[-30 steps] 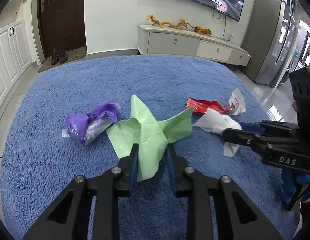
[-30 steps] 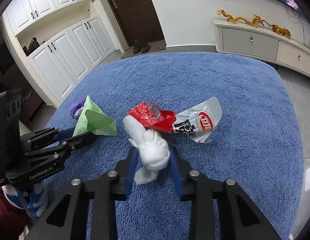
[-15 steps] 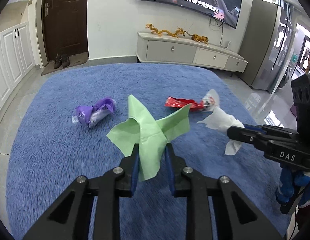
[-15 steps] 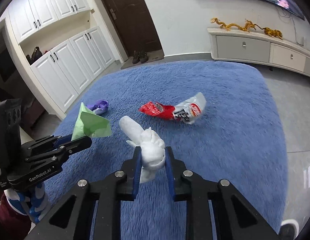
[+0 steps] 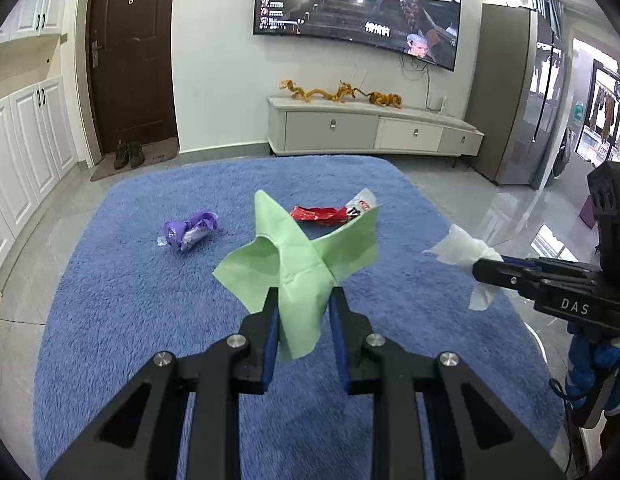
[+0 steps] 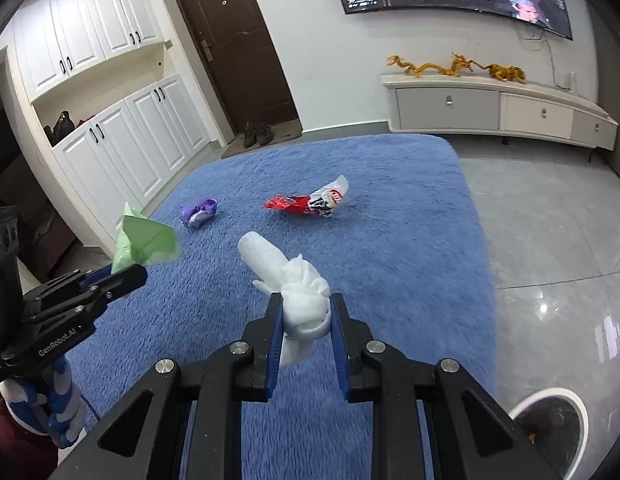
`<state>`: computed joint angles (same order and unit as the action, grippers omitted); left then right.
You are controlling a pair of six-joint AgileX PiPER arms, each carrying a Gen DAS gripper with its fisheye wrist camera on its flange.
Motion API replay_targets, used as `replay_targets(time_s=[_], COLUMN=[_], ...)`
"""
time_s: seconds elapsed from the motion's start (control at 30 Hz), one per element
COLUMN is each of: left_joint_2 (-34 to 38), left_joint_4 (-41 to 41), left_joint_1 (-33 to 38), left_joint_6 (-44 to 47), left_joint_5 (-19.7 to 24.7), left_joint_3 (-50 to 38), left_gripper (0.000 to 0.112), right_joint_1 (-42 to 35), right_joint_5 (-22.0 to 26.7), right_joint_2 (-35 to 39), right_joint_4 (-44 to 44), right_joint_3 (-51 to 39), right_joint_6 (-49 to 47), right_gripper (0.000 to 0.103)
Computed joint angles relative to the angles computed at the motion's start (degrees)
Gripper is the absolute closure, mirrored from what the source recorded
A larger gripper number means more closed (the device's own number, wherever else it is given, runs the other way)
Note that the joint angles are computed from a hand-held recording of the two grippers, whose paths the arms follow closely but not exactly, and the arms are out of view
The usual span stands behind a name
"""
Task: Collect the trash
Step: 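Carry both wrappers over the trash bin and open both tools to drop them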
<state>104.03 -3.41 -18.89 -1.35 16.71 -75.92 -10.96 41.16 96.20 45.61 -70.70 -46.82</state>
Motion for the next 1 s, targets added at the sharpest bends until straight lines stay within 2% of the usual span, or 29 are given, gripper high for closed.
replay_targets(time_s=[0.23, 0.7, 1.0], left_joint_2=[-5.78, -11.56, -13.31], left_joint_4=[8.04, 24.72, 28.20], left_joint_1=[-1.90, -7.48, -10.29], left_joint_6=[-8.16, -26.31, -30.29], left_joint_5=[-1.55, -1.02, -0.51], left_joint_3=[5.50, 9.53, 9.76], left_gripper=[0.090, 0.090, 0.090], right_joint_1=[-3.64, -12.25, -17.76], right_joint_5=[0.29, 4.07, 6.64], right_joint_2=[-7.30, -16.94, -20.41], right_joint_4=[0.35, 3.46, 5.25], right_joint_3=[6.34, 13.67, 16.07], right_joint_6=[-2.28, -6.36, -9.19], right_gripper=[0.082, 0.082, 0.082])
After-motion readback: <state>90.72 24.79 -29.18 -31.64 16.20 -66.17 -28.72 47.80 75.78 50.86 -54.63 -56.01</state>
